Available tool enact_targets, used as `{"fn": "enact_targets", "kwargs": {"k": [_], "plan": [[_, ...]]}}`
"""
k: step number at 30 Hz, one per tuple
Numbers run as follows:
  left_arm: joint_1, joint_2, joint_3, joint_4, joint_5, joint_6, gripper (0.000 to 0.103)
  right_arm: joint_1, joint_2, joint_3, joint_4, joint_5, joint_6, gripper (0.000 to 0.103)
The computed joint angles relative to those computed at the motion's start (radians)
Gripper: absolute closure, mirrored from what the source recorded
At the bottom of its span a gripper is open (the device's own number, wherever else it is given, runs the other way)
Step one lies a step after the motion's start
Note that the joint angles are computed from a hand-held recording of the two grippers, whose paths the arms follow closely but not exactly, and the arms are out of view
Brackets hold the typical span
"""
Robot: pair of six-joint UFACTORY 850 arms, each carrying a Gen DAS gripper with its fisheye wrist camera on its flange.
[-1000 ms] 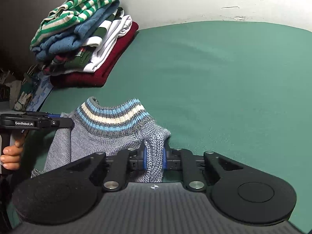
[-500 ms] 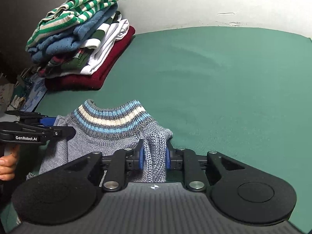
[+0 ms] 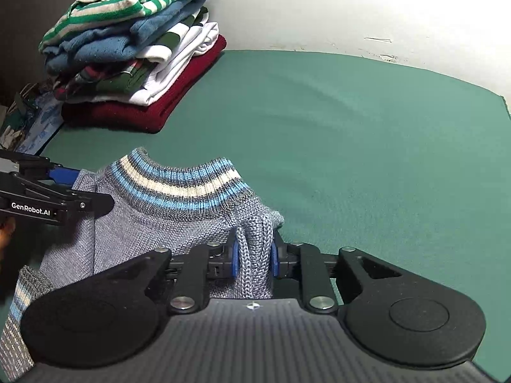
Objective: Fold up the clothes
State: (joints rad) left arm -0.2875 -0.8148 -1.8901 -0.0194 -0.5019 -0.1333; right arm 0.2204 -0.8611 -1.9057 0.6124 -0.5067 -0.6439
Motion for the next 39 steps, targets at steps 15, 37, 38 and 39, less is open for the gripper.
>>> {"fn": "enact_targets", "kwargs": {"k": [15,37,38,39], "plan": [[-0.012,-0.017,-0.026,0.122,-0.030,-0.102,0.027,0.014,0.015,0.028,-0.008,0.043,0.011,0.073],[-0.009,-0.017,-0.026,0.161,-0.034,-0.145,0.009,0.011,0.010,0.025,0.045,0.057,-0.048,0.076],[-0.010,-0.017,-0.025,0.165,-0.035,-0.151,0.009,0.011,0.010,0.026,0.045,0.057,-0.050,0.076],[-0.010,-0.016,-0.024,0.167,-0.035,-0.155,0.007,0.011,0.011,0.027,0.048,0.059,-0.053,0.076]]}}
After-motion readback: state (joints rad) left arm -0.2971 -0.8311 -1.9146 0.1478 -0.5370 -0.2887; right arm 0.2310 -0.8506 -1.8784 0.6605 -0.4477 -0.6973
